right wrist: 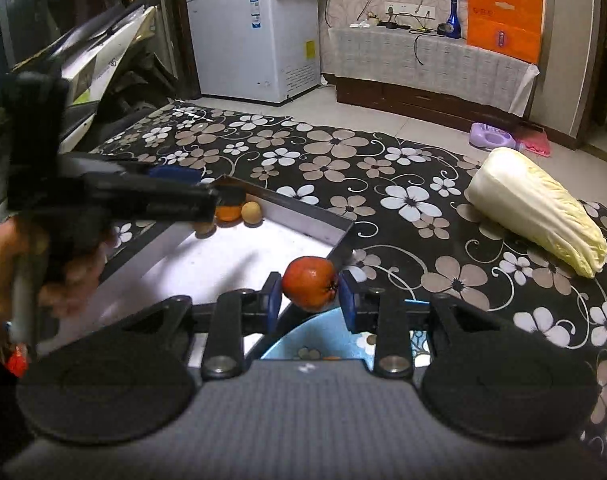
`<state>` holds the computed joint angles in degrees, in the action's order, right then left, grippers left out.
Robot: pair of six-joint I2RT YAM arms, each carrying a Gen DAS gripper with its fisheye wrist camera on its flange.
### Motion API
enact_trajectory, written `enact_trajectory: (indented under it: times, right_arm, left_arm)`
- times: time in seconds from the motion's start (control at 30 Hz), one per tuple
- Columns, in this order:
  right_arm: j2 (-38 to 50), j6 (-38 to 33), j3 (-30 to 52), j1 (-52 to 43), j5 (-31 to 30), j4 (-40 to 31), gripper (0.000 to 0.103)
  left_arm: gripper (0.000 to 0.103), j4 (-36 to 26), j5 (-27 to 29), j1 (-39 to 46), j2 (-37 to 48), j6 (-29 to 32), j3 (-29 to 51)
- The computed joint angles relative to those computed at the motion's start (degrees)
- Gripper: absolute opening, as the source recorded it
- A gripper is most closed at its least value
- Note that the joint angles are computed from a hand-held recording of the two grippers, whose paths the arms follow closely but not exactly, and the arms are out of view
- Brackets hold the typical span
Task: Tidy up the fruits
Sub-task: 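Grasp the orange with the left gripper while the right gripper holds the apple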
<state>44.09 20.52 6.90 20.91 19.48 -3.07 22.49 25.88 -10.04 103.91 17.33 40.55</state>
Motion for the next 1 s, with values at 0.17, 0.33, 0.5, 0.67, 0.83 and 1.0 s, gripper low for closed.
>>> enact_trajectory:
  times: [0.17, 0.33, 0.5, 0.67, 0.83, 1.0]
  right_arm:
    - [-2.3, -0.8, -0.5, -2.3, -2.3, -0.9, 0.034]
    - [-4.9, -0.8, -0.5, -2.5, -2.3, -2.2, 0.033]
    - [-5.9, -0.5, -0.4, -2.9, -2.1, -3.0, 0.034]
    - [-9.0, -0.4, -0.4, -3.4, -1.6, -4.7, 0.034]
    - [-9.8, -0.4, -0.5, -3.6, -1.5, -5.1, 0.034]
    - [-9.8, -0.7, -0.5, -3.8, -1.7, -5.2, 0.034]
  left_arm:
    - [0.065, -2.9, -0.8, -1.1, 4.6, 2.7, 4.8]
    - [0.066, -3.4, -1.4, -2.1, 5.3, 4.9, 4.9]
    - [0.066, -22.4, 16.3, 2.9, 4.7, 13.5, 10.3]
    - [0.066, -21.0, 18.4, 5.2, -1.3, 20.7, 3.5]
    - [0.066, -13.7, 10.9, 2.4, -0.7, 18.8, 0.1]
    - [0.066, -10.3, 8.0, -1.5, 1.2, 17.5, -1.1]
